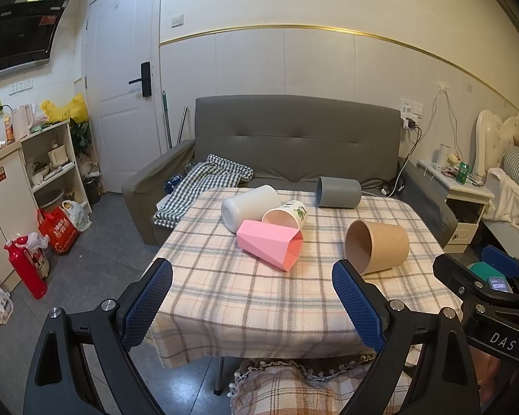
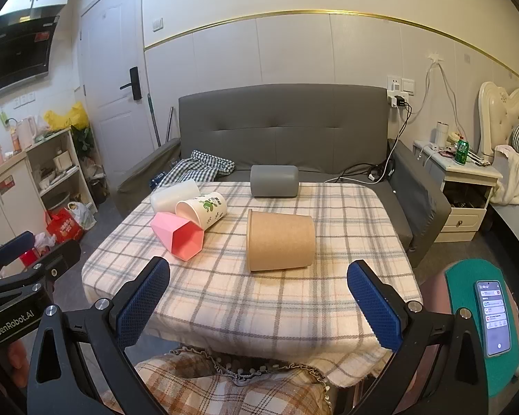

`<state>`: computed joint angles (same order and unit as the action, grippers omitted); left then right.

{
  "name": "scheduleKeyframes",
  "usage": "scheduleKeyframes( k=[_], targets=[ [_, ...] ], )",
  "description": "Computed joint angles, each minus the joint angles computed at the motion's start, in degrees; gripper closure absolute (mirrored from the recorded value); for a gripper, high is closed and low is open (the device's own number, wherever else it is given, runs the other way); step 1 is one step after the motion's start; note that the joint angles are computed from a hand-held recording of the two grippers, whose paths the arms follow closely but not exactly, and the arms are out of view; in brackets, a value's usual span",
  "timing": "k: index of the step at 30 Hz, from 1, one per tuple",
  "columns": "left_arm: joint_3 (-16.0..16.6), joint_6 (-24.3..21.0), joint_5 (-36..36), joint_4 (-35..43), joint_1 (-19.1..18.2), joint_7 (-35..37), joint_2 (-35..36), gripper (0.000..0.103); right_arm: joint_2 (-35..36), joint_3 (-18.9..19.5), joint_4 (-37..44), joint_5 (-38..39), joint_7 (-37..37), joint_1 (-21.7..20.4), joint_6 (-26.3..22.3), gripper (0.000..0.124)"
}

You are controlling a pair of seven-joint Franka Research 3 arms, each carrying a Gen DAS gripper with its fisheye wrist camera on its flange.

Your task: Flip cup upside down

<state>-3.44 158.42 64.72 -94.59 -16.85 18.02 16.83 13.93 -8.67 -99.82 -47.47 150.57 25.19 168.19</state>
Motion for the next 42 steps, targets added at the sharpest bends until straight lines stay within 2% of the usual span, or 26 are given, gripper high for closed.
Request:
scheduleKeyframes(
  k=[12,28,31,36,38,39,42],
  targets=[
    [0.0,-0.2,-0.2,0.1,-0.1,0.1,0.0,0.007,0.4,-0.2,0.1,0.0,0.4,0.8,-0.1,0.021],
    [0.1,-0.7,-2.2,1.3,-0.2,1.7,1.7,0.007,0.7,0.8,0.3,8.8,-9.1,-0.3,1.0,0.021],
    [-0.8,-2.7,-6.8,2.8,0.4,5.5,2.7,0.007,1.1,0.9,0.8,10.9,-11.7,-0.5,1.1,0.021],
    [-0.8,-5.4,-14.2,8.6,0.5,10.3,6.0,0.007,2.7,2.0,3.2,16.8,-20.0,-1.6,1.4,0.021],
    [-0.4,-7.2,-16.0,11.9,0.0,12.5,7.9,0.007,4.0,4.9,5.2,22.9,-27.9,-4.3,1.1,0.021],
    [-0.3,-8.5,-17.0,14.0,-0.3,13.8,9.1,0.007,5.1,7.7,7.3,27.2,-34.1,-6.8,0.4,0.021],
    [0.1,-13.9,-20.6,24.2,-1.5,18.5,15.0,0.007,8.8,13.3,14.3,35.9,-48.8,-11.8,-3.2,0.021]
  ],
)
